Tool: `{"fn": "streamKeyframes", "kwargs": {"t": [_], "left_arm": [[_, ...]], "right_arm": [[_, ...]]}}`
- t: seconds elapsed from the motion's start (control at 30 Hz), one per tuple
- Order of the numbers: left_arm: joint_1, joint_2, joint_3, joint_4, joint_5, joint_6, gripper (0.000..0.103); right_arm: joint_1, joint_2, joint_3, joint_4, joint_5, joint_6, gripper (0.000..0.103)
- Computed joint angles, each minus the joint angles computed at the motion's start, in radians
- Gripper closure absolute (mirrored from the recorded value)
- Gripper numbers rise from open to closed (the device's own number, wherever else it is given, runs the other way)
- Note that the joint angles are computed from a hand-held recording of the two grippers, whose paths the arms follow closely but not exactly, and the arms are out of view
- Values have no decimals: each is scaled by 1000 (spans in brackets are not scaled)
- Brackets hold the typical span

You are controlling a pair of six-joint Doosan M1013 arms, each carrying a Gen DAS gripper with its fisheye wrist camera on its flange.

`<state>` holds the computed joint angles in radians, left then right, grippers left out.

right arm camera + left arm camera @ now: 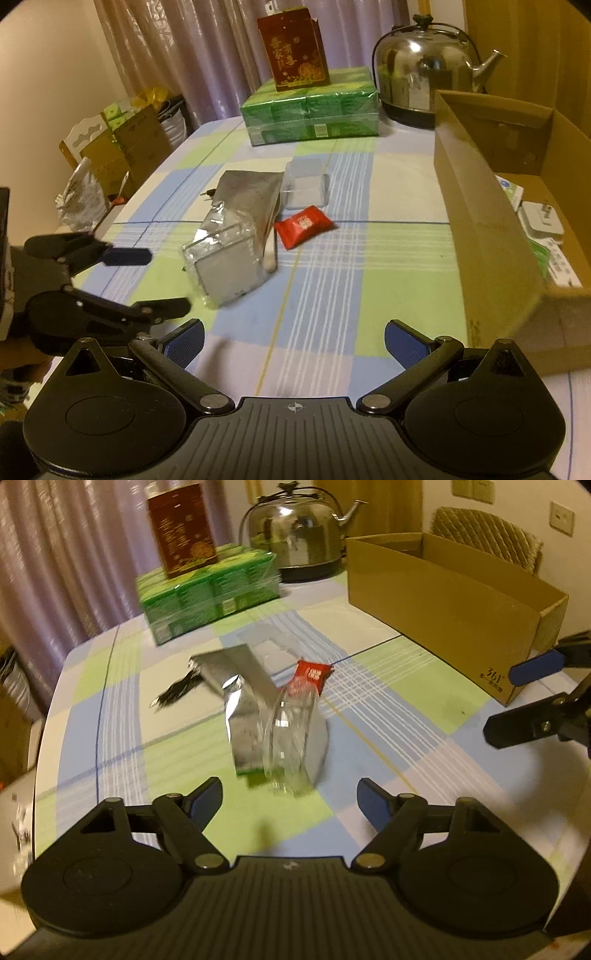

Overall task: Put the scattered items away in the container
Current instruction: 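Grasp the clear plastic container with the left tool while the right tool grasps the red candy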

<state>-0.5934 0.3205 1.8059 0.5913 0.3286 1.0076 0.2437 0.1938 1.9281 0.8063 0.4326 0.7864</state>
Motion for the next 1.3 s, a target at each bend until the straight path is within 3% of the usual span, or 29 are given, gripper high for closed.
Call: {"fn": "streamKeyframes", "kwargs": {"t": [0.23, 0.43, 0.5, 0.53, 0.7, 0.8, 0.9, 1.03, 1.13, 1.3], "left_arm": [[24, 60, -52, -80, -40, 184, 42], [38, 86, -73, -189, -63, 301, 61], [40, 89, -72, -206, -70, 311, 75], [39, 89, -71, -194, -73, 296, 77], [38, 70, -45, -145, -85, 155, 80], [34, 50, -18, -79, -80, 3, 80], [24, 28, 14, 92, -56, -250, 80], [16, 14, 36, 224, -14, -520, 80], [12, 10, 44, 275, -18, -617, 80], [-5, 18, 45, 412, 0, -840, 80]], "right_arm": [[3, 46, -38, -29, -13, 30, 2], [7, 75, -64, -57, -16, 47, 2], [9, 82, -70, -62, -24, 53, 2], [10, 85, -72, -65, -28, 54, 2], [15, 105, -89, -70, -45, 46, 2], [20, 122, -104, -55, -65, 19, 2], [29, 148, -123, -5, -111, -47, 2], [45, 191, -157, 46, -155, -192, 3], [49, 226, -193, 23, -136, -244, 13], [51, 273, -240, -27, -93, -304, 15]]}}
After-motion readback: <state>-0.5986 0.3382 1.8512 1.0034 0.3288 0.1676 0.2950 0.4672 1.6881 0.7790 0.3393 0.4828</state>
